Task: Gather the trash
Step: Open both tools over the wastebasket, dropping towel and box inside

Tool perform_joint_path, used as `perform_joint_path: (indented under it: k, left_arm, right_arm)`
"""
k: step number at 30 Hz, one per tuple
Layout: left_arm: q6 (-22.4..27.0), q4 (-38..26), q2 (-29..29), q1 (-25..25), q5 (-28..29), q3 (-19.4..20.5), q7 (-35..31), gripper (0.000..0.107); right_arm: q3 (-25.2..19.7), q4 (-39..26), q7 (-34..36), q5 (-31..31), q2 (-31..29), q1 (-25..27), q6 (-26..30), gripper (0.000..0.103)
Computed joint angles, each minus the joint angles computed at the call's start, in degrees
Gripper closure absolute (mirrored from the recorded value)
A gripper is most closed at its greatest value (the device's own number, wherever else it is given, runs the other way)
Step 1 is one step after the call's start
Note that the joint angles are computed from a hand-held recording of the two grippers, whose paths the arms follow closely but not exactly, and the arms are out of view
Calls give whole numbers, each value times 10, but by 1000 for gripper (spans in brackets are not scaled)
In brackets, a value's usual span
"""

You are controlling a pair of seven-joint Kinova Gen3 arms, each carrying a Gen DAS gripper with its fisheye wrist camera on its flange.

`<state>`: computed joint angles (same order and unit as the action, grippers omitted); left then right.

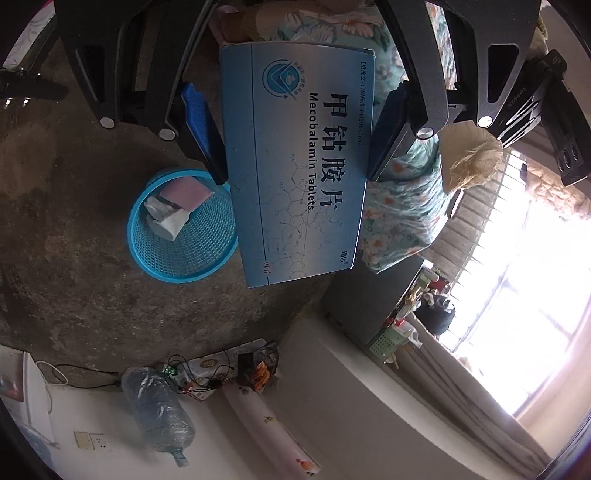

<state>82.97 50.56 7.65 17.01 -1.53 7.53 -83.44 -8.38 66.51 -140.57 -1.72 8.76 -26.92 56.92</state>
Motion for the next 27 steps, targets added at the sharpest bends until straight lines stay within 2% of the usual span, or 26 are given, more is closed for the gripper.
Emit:
perform_joint_path:
  k: [5,6,8,10,11,12,13,14,16,18,21,27]
  left_arm:
    - [42,-117,133,1,82,0,-16,106]
    - [51,-141,159,12,88,-9,-14,106]
    - [64,-194,212,14,97,0,-8,106]
    - [73,-245,260,29,86,-3,9,106]
    - [66,-259,277,37,82,-10,14,103]
    - [64,-278,296,40,84,-13,17,90]
    - [71,-304,320,44,80,-15,27,71]
    - [83,-330,343,48,74,-21,44,66]
    - [98,-364,374,45,82,-21,78,65]
    - [97,-356,376,40,88,-20,96,63]
    - [59,-293,344,29,100,-15,92,62]
    - [26,-249,288,24,103,-12,79,57]
  right_arm:
    - [-50,62,23,-117,25,131,-80,30]
    - [-65,62,32,-140,38,157,-85,30]
    - [-98,67,71,-186,67,210,-109,30]
    - [-108,69,106,-233,96,239,-130,29]
    - [-103,65,125,-254,113,243,-137,28]
    - [-87,60,136,-267,128,238,-139,21]
    - [-61,57,137,-274,141,222,-138,17]
    - [-45,48,133,-272,156,213,-130,16]
    - [-39,39,116,-263,179,207,-118,16]
    - [-37,46,89,-252,185,203,-116,16]
    - [-67,97,108,-274,169,223,-160,16]
    - [-57,147,97,-267,114,206,-196,16]
